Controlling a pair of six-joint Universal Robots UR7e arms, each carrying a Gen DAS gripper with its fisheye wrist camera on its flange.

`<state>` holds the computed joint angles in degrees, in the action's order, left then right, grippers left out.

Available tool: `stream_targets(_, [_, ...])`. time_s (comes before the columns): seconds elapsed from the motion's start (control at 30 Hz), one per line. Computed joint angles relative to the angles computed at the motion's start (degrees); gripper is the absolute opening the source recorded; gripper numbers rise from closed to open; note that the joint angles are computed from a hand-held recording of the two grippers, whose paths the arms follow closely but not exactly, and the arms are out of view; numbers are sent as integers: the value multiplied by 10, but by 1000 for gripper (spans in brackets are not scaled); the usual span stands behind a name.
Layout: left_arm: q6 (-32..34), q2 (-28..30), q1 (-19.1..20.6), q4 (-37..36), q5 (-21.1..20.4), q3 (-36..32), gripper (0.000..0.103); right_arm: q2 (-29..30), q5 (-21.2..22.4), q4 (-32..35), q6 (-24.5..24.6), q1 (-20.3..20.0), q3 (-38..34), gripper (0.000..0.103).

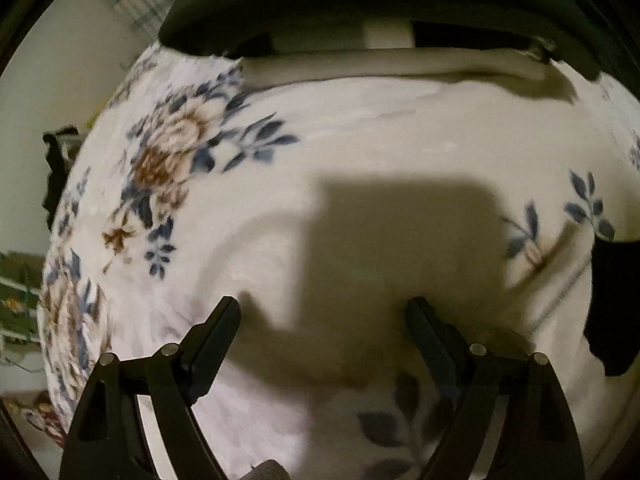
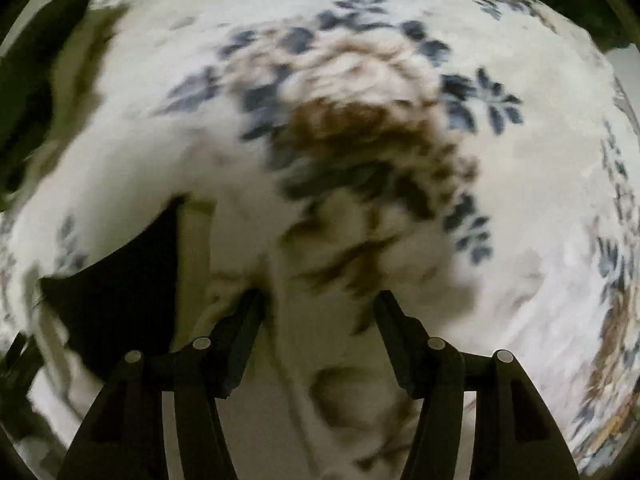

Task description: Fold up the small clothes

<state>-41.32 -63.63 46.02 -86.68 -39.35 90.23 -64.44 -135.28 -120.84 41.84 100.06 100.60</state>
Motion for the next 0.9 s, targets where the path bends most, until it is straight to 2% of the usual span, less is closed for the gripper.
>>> stream_targets(0.17, [23,-23,-16,-26,1,10,85,-31,44,-6,-19,-9,8,61])
stream_targets(0.3, [26,-83,-56,-44,-39,37,85,-105,126,-20,-28,1,47,61])
stream_targets(0.37, [7,-115,-82,-29,-65,49,85,-157,167,2,-19,9,74,61])
stream_targets(0.47, [-48,-167,-126,32,-122,63,85,-241,221,51,5,27,130,61])
stream_targets(0.63, [-159,-243,-195,154,-217,107,85,-388,275,145,77,47,244,62])
stream_targets(0.77, [-237,-313,-231,199,-323,173,85,-509,314,205,115,26,347,62])
stream_targets(0.83, [-279,-347,-249,221,-367,206,85,-581,325,236,115,8,394,62])
stream_targets(0.9, [-309,-381,-259,218,-403,240,85,-660,340,258,100,-29,435,62])
